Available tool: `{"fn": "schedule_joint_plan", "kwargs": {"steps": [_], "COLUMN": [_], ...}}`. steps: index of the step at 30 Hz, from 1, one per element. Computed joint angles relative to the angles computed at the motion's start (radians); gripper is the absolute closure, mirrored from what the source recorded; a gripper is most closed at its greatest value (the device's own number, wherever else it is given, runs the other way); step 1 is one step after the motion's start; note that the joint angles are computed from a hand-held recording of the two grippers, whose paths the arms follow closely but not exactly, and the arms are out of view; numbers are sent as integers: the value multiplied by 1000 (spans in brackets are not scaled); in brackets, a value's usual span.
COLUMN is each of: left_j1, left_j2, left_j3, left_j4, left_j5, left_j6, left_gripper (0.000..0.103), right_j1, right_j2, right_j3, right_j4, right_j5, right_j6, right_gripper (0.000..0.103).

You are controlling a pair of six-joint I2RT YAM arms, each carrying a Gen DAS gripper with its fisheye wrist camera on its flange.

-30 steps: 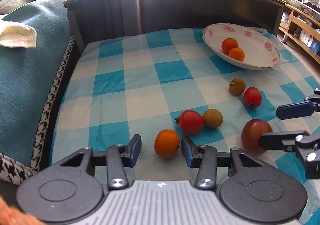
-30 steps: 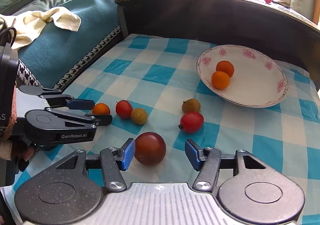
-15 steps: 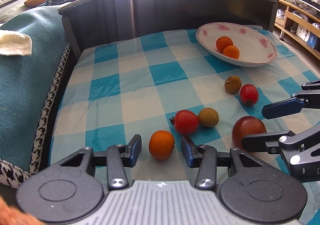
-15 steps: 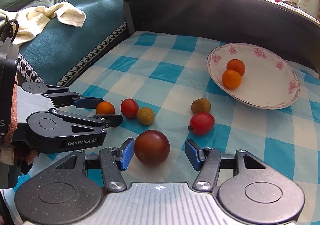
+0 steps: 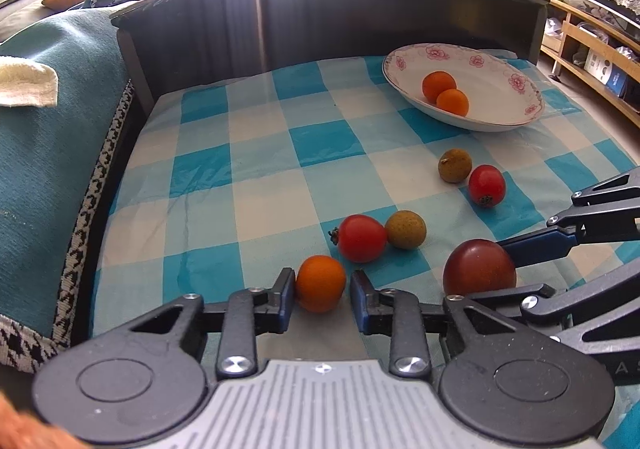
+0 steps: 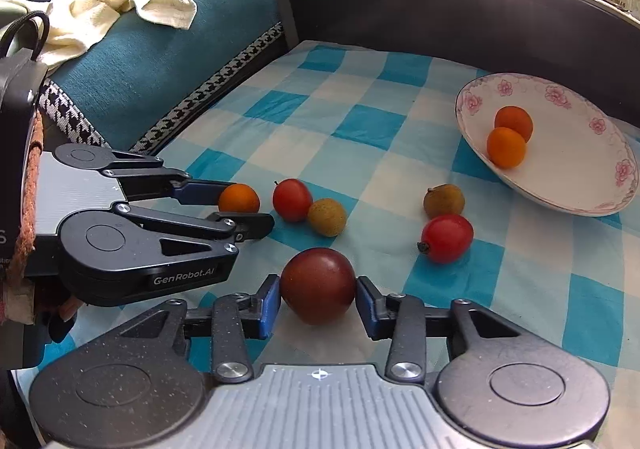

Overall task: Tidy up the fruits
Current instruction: 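Lift the plum and the small orange and carry both toward the bowl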

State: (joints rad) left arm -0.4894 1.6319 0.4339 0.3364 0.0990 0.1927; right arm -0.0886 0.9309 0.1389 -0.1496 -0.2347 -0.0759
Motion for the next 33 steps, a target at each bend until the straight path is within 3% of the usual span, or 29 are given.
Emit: {"fn": "schedule_joint_plan", "kwargs": {"steps": [14, 33], "left_j1": [-32, -37], "left_j2": [-117, -88], "left_j3": [-32, -41], "left_j4": [-119, -111], "left_j5": [95, 99], "left_j6": [-11, 4], "left_gripper": [67, 67], "right_j1": [-61, -25], "right_j2": [-214, -170], "right_j3": [13, -21], "right_j4": [-235, -165], "right_j5": [-20, 32], "right_j6": [-55, -82], "right_gripper": [70, 67]}}
